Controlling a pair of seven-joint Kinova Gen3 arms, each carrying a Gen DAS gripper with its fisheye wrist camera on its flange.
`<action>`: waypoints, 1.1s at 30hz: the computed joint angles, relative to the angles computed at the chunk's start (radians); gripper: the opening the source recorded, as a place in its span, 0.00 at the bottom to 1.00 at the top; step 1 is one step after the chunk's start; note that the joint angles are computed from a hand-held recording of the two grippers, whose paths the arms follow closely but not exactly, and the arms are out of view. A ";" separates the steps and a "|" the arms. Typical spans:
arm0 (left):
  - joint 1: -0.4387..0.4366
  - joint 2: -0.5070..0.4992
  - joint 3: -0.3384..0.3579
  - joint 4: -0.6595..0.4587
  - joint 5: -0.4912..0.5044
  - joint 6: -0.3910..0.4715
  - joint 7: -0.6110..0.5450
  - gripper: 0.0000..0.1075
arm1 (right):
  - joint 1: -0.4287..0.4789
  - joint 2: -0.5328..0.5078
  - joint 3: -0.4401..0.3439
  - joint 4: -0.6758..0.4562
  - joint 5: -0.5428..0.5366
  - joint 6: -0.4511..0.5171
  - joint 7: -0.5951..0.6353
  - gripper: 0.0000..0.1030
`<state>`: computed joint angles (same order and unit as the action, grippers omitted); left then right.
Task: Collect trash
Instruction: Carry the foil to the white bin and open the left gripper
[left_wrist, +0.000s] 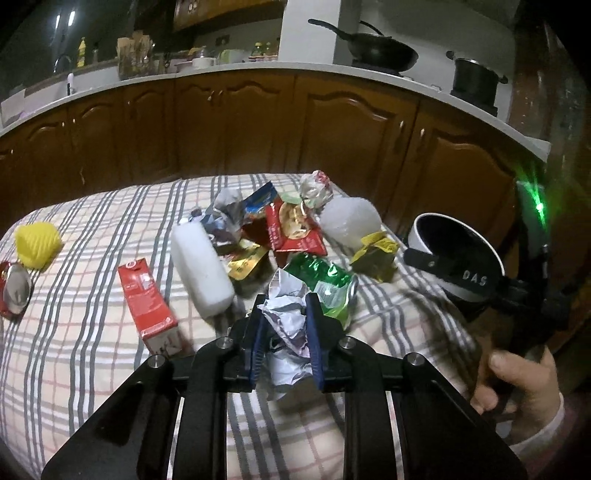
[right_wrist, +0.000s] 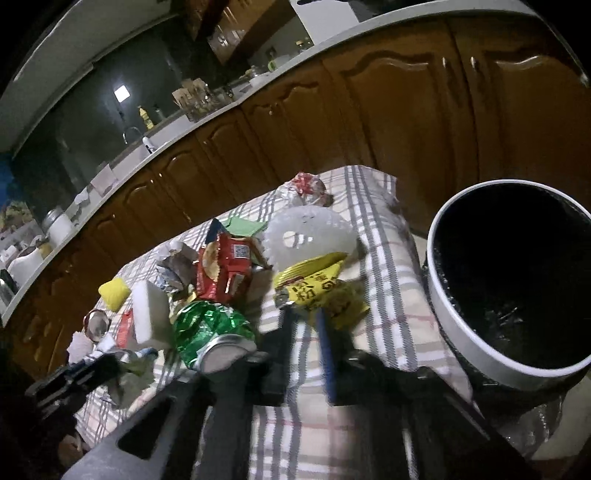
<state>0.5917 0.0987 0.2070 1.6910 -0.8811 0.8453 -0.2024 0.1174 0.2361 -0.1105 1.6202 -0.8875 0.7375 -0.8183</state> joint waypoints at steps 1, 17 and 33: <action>0.000 0.000 0.000 -0.002 0.000 0.001 -0.001 0.17 | -0.004 0.006 0.002 -0.009 0.010 0.005 -0.007 0.40; -0.026 0.022 -0.024 -0.060 0.043 -0.055 -0.083 0.17 | -0.018 0.105 -0.052 -0.122 0.181 -0.013 -0.123 0.00; 0.031 0.167 -0.072 -0.270 0.182 -0.168 -0.319 0.17 | 0.106 -0.004 0.053 -0.080 0.064 0.033 -0.008 0.00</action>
